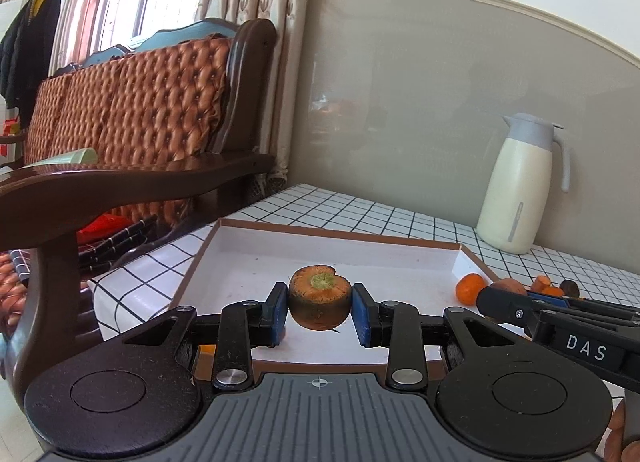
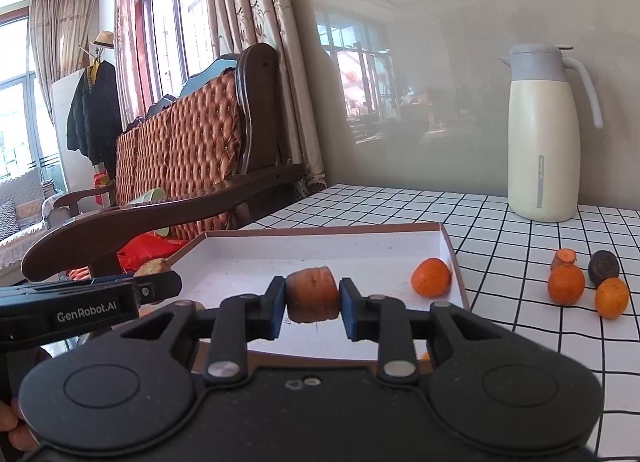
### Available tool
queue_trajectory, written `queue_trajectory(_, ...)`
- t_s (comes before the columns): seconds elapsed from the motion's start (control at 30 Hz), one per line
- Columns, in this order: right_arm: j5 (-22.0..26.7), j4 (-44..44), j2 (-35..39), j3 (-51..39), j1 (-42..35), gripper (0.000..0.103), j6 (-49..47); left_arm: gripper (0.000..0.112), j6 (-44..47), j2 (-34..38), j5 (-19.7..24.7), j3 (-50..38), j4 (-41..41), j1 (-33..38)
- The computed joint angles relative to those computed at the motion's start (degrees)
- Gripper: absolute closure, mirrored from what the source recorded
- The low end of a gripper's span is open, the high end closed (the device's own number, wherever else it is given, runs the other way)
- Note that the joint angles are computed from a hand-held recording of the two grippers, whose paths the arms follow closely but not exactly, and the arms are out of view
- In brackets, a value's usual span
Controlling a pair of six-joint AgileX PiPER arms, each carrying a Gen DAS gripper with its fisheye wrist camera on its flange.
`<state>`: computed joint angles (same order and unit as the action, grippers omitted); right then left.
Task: Organize fruits
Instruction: 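Carry both carrot chunks over the cardboard box and open both tools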
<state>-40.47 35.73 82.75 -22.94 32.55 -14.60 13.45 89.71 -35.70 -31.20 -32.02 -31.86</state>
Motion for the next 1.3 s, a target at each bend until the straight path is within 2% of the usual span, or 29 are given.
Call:
queue_trajectory(0.33,-0.5,-1.2,4.8,-3.9,-0.3,0.083,1.6,0.078,-2.7,2.0,0.5,-1.5,2.8,6.7)
queue_trajectory(0.5,-0.8,-0.5,6.7,-5.5,-0.7,0.083,1.9,0.078,-1.2,3.5,0.4,-2.8,2.0,7.3)
queue_trajectory(0.93,-2.5,5.4,8.6,-7.9,-2.5,0.083,-2.3,0.078,-0.2,6.4,3.4,-7.6,1.7,8.0)
queue_trajectory(1.3,0.2,4.7,10.9,-11.2,-6.3,0.083,-3.5,0.078,2.8,9.3,5.2,-11.8,-0.4,8.3)
